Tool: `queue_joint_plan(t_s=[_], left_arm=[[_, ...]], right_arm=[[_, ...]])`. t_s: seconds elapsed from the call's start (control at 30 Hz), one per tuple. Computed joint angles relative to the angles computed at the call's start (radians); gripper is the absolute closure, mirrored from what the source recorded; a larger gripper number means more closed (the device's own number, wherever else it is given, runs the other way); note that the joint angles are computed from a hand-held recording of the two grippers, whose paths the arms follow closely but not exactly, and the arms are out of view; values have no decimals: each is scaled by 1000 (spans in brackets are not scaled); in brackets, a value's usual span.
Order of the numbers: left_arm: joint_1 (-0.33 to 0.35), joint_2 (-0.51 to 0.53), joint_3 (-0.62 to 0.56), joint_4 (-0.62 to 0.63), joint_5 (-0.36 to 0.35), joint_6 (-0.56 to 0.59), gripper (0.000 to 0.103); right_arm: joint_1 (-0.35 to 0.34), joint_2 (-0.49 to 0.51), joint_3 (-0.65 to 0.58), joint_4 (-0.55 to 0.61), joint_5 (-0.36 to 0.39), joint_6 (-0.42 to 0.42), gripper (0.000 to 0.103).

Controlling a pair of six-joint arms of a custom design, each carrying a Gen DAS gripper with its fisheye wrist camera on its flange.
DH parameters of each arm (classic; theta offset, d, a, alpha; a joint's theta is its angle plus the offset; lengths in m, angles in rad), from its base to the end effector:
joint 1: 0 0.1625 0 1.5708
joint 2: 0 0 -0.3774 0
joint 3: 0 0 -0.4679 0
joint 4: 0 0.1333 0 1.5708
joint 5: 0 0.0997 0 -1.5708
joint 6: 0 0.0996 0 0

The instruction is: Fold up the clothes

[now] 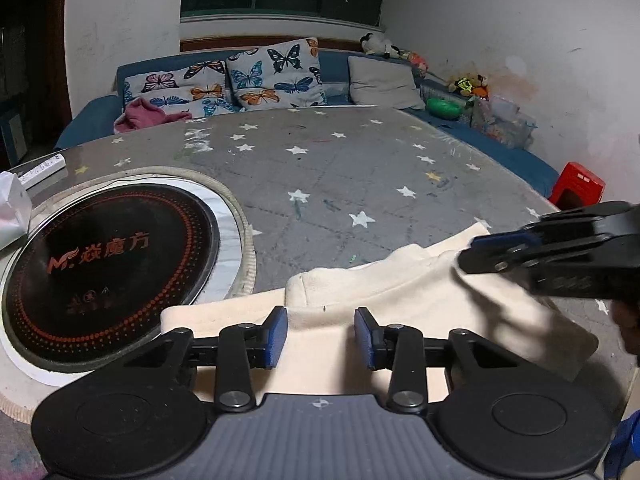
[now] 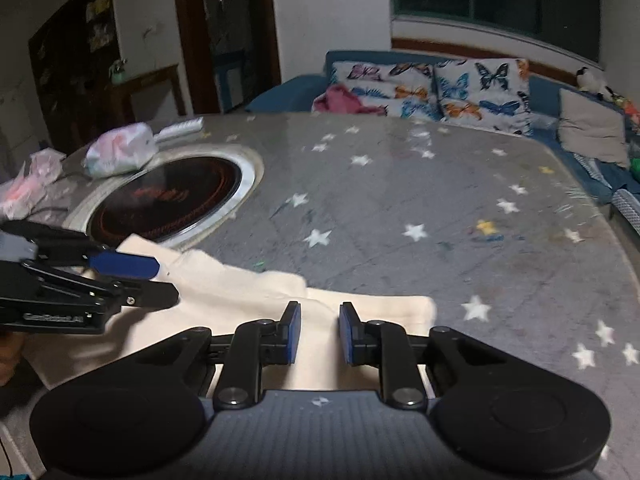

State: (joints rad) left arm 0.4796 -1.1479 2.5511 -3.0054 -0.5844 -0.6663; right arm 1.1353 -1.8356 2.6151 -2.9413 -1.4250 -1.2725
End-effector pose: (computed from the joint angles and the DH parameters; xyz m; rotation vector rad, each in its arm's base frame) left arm -0.1968 -0.3462 -0.0065 0.4757 2.2993 -0.9952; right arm -0.0228 -0.3994 0.1716 1.1547 -2.4482 0.6902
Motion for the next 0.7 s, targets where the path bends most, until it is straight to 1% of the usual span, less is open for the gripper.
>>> queue_joint_plan(t_s=[0.03, 0.1, 0.13, 0.2, 0.23, 0.3, 0.33, 0.4, 0.47, 0.57, 0.6, 0.7], left_arm=[[-1, 1, 0, 0, 1, 2, 64], [0, 9, -4, 0, 7, 7, 64], [-1, 13, -7, 3, 12, 7, 64], [-3, 18, -11, 14, 19, 5, 64], [-10, 14, -9, 24, 25, -1, 64], [-28, 3, -4, 47, 37, -14, 64], [-37, -3, -2, 59, 44, -21, 64], [-63, -10, 10, 50, 47, -15, 64], [-94, -11, 19, 30, 35, -2, 64], [-135, 15, 18, 1, 9, 20, 63], [-148, 27, 18, -10, -2, 25, 63], [-183, 68, 14, -47, -36, 43, 62]], right_arm=[[-10, -39, 7, 37, 11, -4, 84], [-21, -76, 15, 77, 9, -29, 84], [-24, -77, 17, 75, 3, -35, 84], [-26, -32, 10, 11, -32, -33, 84], [-33, -22, 3, 12, -29, -26, 84], [-38, -47, -7, 62, -14, 1, 83], [-40, -63, -3, 66, -6, 1, 83], [-52, -121, 13, 78, 19, -30, 83], [-61, -171, 26, 102, 22, -52, 83], [-82, -252, 52, 142, 20, -90, 83], [-90, -276, 61, 161, 22, -101, 83], [-135, -395, 104, 261, 47, -164, 83]])
